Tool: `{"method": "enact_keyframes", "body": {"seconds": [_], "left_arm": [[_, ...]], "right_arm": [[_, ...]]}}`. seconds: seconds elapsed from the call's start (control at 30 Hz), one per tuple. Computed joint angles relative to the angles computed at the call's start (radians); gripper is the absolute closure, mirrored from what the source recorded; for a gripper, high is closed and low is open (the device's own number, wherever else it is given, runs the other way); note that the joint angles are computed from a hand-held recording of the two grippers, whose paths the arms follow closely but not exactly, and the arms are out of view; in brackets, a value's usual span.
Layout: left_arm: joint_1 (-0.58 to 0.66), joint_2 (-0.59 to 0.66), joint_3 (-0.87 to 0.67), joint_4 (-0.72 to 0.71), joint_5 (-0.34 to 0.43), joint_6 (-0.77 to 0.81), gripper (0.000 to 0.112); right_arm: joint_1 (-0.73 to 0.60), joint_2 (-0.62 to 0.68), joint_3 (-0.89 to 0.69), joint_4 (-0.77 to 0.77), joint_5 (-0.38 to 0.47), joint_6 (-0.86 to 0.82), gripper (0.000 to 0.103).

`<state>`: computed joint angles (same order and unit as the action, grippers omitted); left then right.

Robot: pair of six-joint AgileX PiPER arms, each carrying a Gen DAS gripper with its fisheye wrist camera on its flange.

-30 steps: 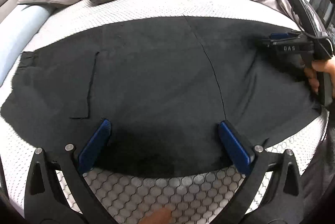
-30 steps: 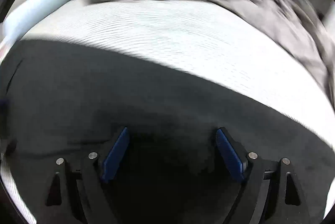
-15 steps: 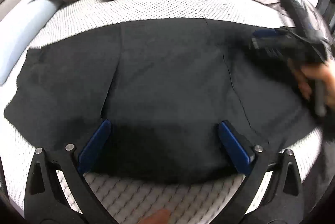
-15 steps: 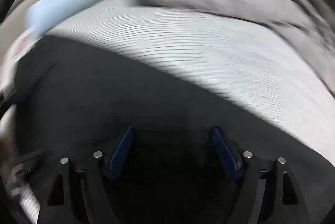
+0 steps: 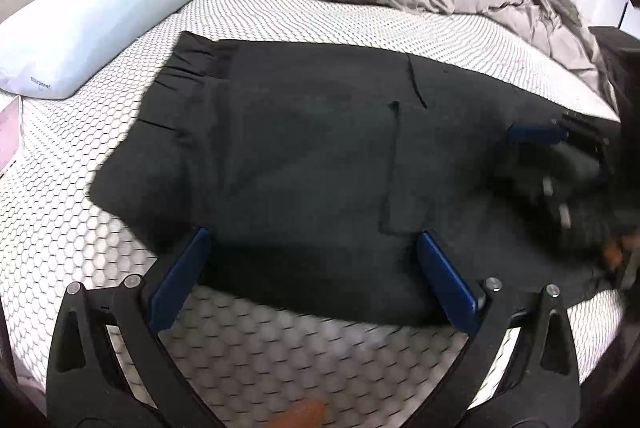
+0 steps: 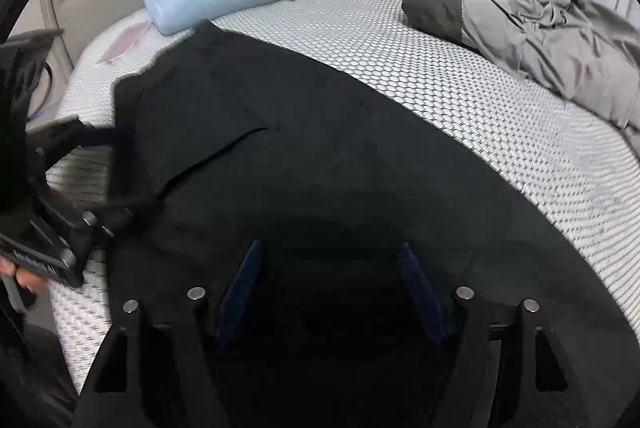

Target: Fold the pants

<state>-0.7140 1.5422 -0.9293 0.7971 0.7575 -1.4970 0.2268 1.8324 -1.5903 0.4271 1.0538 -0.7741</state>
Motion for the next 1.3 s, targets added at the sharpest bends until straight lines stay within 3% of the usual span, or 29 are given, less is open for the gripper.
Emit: {"method": "enact_keyframes", "body": {"seconds": [0.1, 0.13, 0.17, 0.27, 0.33, 0.47, 0.5, 0.63, 0.7, 0.77, 0.87, 0.93, 1.03, 1.17, 1.3], "left_arm": [[0.047, -0.058, 0.048, -0.004, 0.034, -0.018, 0.01], [0.053, -0.064, 0.049, -0.011, 0.078, -0.031, 0.01], [0.061, -0.073, 0.055, -0.013, 0.119, -0.059, 0.01], [0.081, -0.156, 0.086, 0.001, 0.087, -0.1, 0.013], [0.057, -0.18, 0.093, 0.075, 0.086, -0.17, 0.013], [0.144, -0.086, 0.064, -0.039, 0.058, -0.054, 0.018], [0.168, -0.071, 0.085, -0.059, 0.022, -0.038, 0.019], [0.129, -0.102, 0.123, -0.009, 0.036, -0.073, 0.021], [0.106, -0.139, 0.166, -0.002, 0.027, -0.097, 0.021], [0.074, -0.198, 0.212, -0.021, 0.042, -0.119, 0.022], [0.089, -0.195, 0.212, -0.003, 0.028, -0.108, 0.021], [0.112, -0.189, 0.185, -0.029, 0.038, -0.067, 0.022], [0.114, -0.2, 0.111, -0.081, 0.128, -0.015, 0.029], [-0.089, -0.285, 0.076, 0.012, 0.312, -0.221, 0.029], [-0.274, -0.208, -0.038, 0.102, 0.354, -0.325, 0.029]], "right_arm": [[-0.002, 0.028, -0.03, -0.23, -0.158, 0.199, 0.026], [-0.004, 0.049, -0.05, -0.299, -0.175, 0.286, 0.026], [-0.012, 0.064, -0.073, -0.327, -0.161, 0.346, 0.026], [-0.025, 0.071, -0.112, -0.276, -0.12, 0.373, 0.035], [-0.025, 0.039, -0.11, -0.15, -0.08, 0.269, 0.034], [0.077, 0.071, -0.207, -0.006, 0.012, 0.25, 0.034], [0.121, 0.092, -0.243, -0.007, 0.024, 0.273, 0.034], [0.281, 0.281, -0.489, -0.098, 0.107, 0.399, 0.034], [0.34, 0.335, -0.56, -0.265, 0.095, 0.441, 0.034], [0.347, 0.364, -0.596, -0.378, 0.061, 0.478, 0.03], [0.298, 0.417, -0.715, -0.385, 0.148, 0.542, 0.03], [0.268, 0.343, -0.619, -0.379, 0.104, 0.52, 0.031], [0.145, 0.161, -0.4, -0.117, 0.045, 0.349, 0.031], [-0.039, -0.061, -0.116, -0.02, -0.024, 0.175, 0.025], [-0.297, -0.212, 0.113, 0.01, -0.04, 0.015, 0.025]]}}
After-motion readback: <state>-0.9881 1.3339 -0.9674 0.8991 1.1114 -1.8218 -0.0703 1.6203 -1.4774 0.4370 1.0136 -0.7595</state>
